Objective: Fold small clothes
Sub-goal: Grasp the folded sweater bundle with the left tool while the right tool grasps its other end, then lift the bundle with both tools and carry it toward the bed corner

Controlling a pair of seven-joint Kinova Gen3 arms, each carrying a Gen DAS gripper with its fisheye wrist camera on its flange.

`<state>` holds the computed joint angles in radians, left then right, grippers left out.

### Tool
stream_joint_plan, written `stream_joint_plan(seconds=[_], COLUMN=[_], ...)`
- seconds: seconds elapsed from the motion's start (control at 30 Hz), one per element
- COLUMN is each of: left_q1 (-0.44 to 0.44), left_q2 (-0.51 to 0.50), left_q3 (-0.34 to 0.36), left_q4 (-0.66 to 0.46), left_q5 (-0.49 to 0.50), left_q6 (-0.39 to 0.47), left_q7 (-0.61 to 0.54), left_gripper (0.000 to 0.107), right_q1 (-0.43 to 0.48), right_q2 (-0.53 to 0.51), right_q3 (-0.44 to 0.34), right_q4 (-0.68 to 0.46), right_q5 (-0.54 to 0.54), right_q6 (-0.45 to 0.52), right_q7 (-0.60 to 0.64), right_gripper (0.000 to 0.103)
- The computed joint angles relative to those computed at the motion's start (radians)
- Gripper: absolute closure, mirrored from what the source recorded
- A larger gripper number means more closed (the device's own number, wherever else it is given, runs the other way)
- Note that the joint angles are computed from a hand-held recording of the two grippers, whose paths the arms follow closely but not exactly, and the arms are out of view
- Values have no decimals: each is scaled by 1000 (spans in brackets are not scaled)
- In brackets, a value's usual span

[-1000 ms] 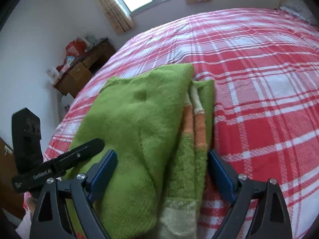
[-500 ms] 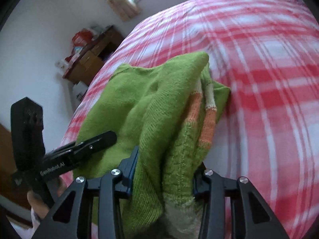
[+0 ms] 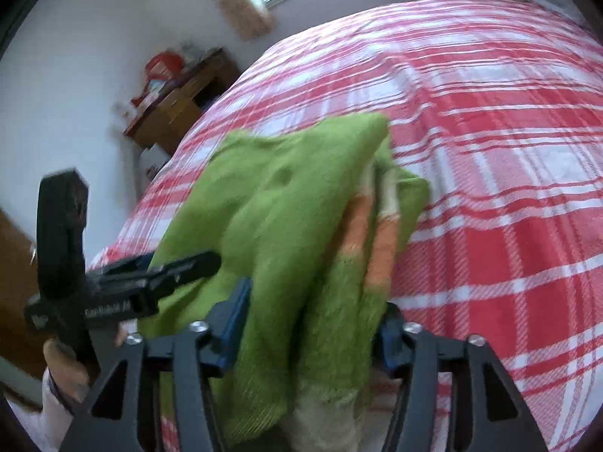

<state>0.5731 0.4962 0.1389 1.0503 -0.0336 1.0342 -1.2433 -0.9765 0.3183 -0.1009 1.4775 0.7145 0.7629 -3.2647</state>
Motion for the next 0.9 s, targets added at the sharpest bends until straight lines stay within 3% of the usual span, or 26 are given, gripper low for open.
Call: stream_joint_plan(seconds=[0.07, 0.23, 0.33, 0.5, 0.53, 0.57, 0.6, 0.63, 0.73, 0.9], left_q1=[5, -7, -24, 32, 40, 44, 47, 50, 53, 68], left_q2=[18, 7, -6, -6, -8, -9, -10, -13, -27, -60], left_q3=[-4, 6, 19, -7, -11, -12, -14, -15, -17, -18], left_q4=[-21, 22, 50, 32, 31, 32, 33, 35, 47, 79], left_q5=[-2, 20, 47, -17, -27, -34, -39, -44, -56, -85], left_q6=[5, -47, -74, -69, -71, -73, -74, -73, -82, -83], left_q7=[12, 0, -16, 19, 27, 33, 40, 48, 70, 106], left_gripper=[10, 12, 20, 35, 40, 42, 45, 51, 61, 64], right_q1=[-11, 43, 24, 5, -8, -23, -25, -45, -81, -143], right_q2=[-8, 2, 31, 78, 87, 92, 95, 102, 118, 117], right_q3=[21, 15, 10, 9, 19, 26, 20, 33, 42, 46], right_q4=[19, 36, -23, -122, -138, -145, -149, -164, -207, -240], right_q5=[34, 23, 8, -47, -45, -33, -18, -17, -7, 45], right_q6=[-2, -80, 0, 104, 126, 135, 133, 146, 202, 261], right_q7=[-58, -44, 32, 131, 129, 129, 127, 134, 135, 90], right_gripper=[29, 20, 20, 20, 24, 32, 47, 52, 59, 63])
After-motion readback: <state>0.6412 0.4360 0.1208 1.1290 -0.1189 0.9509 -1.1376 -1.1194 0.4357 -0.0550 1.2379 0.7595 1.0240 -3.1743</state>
